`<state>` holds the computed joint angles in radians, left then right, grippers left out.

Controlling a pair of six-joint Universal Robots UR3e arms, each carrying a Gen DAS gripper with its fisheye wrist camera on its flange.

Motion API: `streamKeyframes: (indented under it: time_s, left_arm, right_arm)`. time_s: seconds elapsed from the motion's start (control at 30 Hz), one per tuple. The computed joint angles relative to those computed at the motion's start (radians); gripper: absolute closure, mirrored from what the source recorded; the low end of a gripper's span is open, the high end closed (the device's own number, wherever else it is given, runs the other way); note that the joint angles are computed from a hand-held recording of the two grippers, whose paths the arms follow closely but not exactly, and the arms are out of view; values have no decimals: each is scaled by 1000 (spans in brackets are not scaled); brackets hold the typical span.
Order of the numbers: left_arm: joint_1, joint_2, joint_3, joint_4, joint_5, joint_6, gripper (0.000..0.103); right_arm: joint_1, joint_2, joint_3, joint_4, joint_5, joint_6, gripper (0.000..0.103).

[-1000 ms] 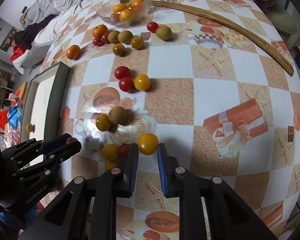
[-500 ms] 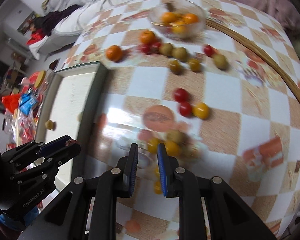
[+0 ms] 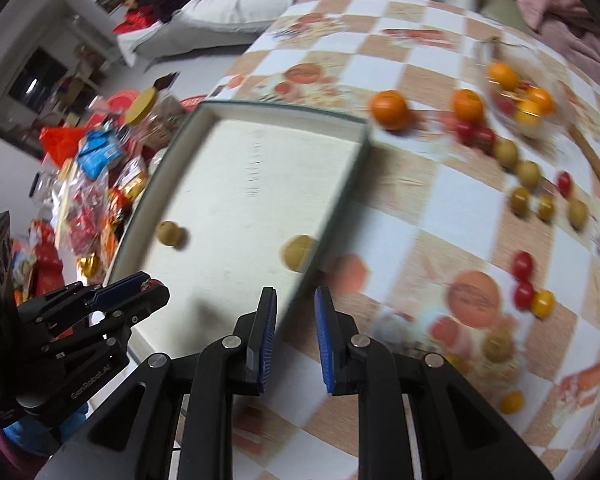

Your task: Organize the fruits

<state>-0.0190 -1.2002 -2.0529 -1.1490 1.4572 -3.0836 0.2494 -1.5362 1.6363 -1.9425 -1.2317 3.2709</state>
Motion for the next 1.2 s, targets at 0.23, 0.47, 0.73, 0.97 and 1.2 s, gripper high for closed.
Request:
streamKeyframes:
  time_s: [0.23, 0.47, 0.73, 0.97, 1.2]
  left_arm:
    - [89, 26, -80, 32, 17, 31, 78]
    - [97, -3, -90, 60, 5, 43, 78]
    - [55, -72, -58, 86, 14, 34, 78]
    - [23, -108, -19, 81, 22, 27, 78]
    - [-34, -143, 23, 81, 22, 15, 78]
  right_arm:
    - [88, 144, -112, -7, -4, 26, 81]
    - [21, -4, 22, 19, -104, 58, 43]
    - [-201, -208, 240, 58, -255, 48, 42]
    - [-276, -263, 323, 59, -235, 68, 48]
    - [-317, -261, 372, 4, -216, 81, 60]
